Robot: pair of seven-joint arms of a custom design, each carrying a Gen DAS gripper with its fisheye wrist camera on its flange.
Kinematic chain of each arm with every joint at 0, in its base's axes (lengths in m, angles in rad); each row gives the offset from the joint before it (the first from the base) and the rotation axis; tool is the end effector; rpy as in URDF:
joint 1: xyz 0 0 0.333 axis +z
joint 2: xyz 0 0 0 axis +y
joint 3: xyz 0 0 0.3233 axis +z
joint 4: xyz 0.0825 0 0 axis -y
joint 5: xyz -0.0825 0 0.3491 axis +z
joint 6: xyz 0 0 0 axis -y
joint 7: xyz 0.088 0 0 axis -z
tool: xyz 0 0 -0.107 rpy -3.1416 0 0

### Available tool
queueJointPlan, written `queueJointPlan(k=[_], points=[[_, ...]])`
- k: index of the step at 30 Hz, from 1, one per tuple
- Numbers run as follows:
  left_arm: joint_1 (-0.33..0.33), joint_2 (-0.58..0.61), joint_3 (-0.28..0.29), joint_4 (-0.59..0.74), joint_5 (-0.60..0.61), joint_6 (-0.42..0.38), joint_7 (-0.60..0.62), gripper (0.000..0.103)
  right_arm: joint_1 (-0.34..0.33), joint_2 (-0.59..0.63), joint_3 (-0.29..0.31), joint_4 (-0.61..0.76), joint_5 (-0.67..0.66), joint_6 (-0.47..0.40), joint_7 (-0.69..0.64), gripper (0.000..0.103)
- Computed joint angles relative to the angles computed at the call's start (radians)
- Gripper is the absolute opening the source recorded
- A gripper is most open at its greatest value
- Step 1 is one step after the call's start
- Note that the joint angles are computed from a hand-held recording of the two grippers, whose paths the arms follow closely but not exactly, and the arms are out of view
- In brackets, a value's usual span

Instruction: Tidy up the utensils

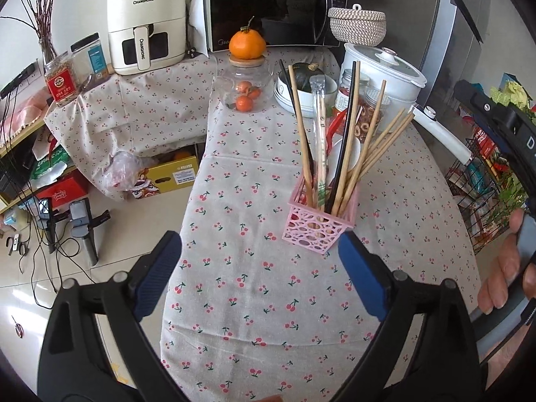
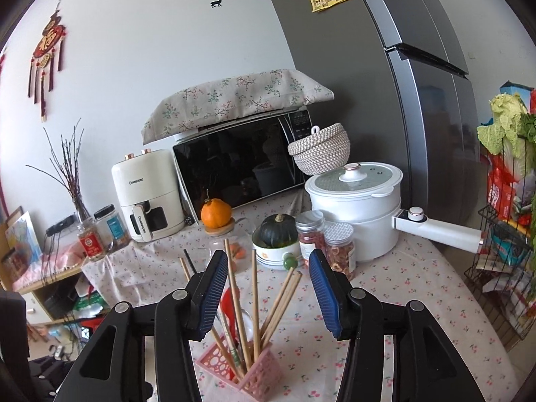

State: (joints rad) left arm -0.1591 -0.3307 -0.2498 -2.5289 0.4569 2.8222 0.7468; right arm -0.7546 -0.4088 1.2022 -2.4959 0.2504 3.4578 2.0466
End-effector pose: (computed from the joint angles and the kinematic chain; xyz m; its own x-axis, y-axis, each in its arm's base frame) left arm 0.3896 -0.1997 0.4814 -0.0067 -0.9987 0.0507 -0.7787 -0.0266 -0.6268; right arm 0.4155 0.2271 0.5089 0.0529 -0.9691 -0.2407 -0.4084 0.1990 -0.8909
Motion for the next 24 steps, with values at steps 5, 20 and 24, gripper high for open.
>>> queueJointPlan(k=[5, 20, 24], points=[[-0.007, -0.048, -0.036, -0.012, 0.03, -0.004, -0.028, 0.1, 0.319, -0.085, -0.34, -0.077, -0.018, -0.256, -0.014, 0.071], [-0.013, -0.168, -0.15, -0.037, 0.134, -0.018, -0.162, 0.102, 0.557, -0.377, -0.636, -0.193, -0.195, -0.637, 0.042, 0.102], [0.013, -0.152, -0.183, -0.014, 0.19, -0.036, -0.233, 0.102, 0.567, -0.37, -0.653, -0.2, -0.263, -0.656, 0.061, 0.102]])
